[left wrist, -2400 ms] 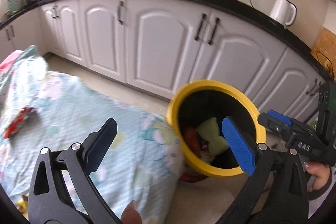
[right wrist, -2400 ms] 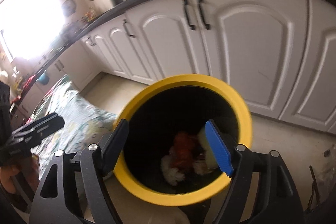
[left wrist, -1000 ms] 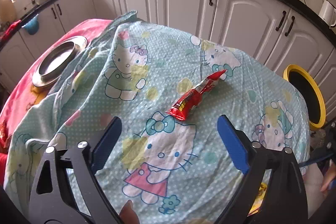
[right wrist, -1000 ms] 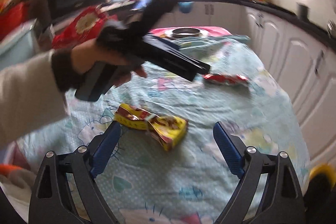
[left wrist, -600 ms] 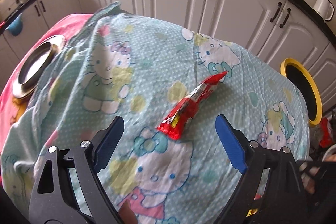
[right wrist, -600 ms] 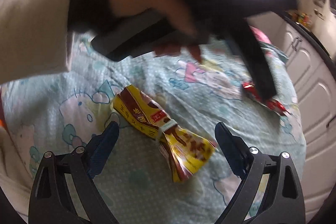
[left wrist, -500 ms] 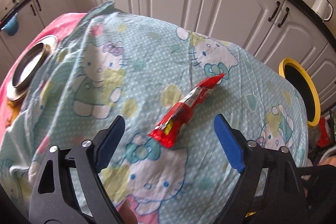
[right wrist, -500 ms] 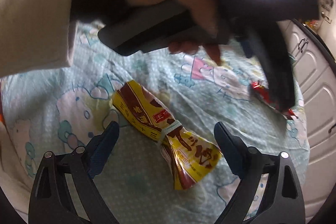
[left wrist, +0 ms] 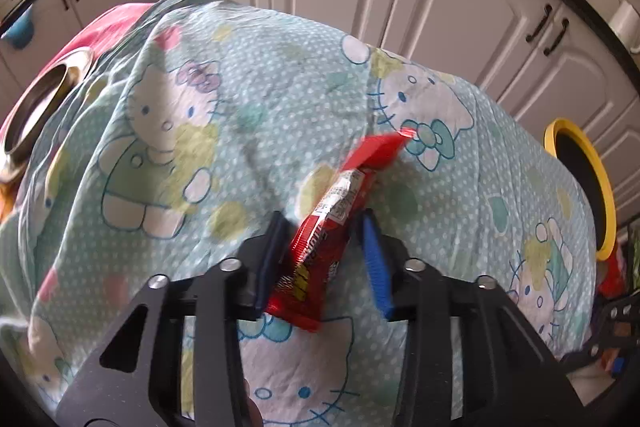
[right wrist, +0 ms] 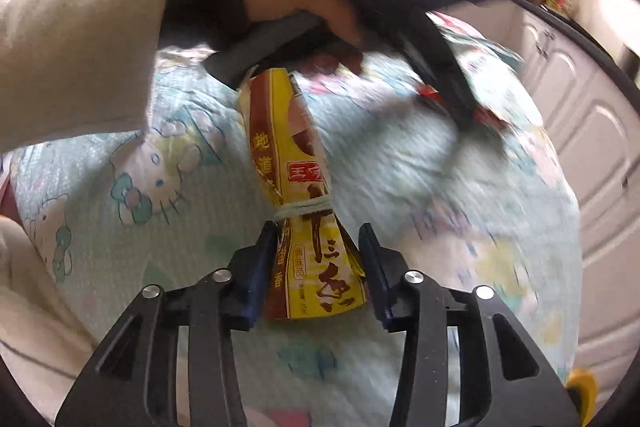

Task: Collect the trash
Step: 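Grasp the red candy stick with the left tool while the right tool grasps the yellow packet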

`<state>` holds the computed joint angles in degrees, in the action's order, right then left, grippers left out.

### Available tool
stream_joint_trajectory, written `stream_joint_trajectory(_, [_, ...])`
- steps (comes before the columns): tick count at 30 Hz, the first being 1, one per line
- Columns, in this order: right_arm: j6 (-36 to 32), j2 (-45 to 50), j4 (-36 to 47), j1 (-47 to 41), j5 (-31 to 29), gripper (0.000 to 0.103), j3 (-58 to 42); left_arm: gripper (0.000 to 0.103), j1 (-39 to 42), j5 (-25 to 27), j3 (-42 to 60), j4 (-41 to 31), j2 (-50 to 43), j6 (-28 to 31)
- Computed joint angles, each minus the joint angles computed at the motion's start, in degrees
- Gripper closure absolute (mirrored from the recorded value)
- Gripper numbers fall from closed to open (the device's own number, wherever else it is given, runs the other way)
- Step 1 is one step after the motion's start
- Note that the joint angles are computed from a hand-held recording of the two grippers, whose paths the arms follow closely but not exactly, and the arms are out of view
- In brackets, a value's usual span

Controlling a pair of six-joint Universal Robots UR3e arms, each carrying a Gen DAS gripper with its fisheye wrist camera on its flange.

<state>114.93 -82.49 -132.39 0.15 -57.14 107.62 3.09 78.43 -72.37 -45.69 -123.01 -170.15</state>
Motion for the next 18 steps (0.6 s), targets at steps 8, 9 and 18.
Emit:
stream_joint_trajectory(8, [1.9,-5.1,0.4,-9.6,3.3,0.063,6.3,0.097,-0.1,1.5,-10.2,6.5,5.9,-3.6])
stream_joint_trajectory(9, [0.6,-6.1,2.0,-12.0,4.0,0.064,6.8,0.097,-0.1,1.3,-11.4,7.3,6.4,-4.2])
stream_joint_trajectory(18, [7.5,-8.2,-0.1,-20.6,7.4,0.064,10.6,0.098,-1.5,0.6,-22.5,14.9,12.4,-8.0])
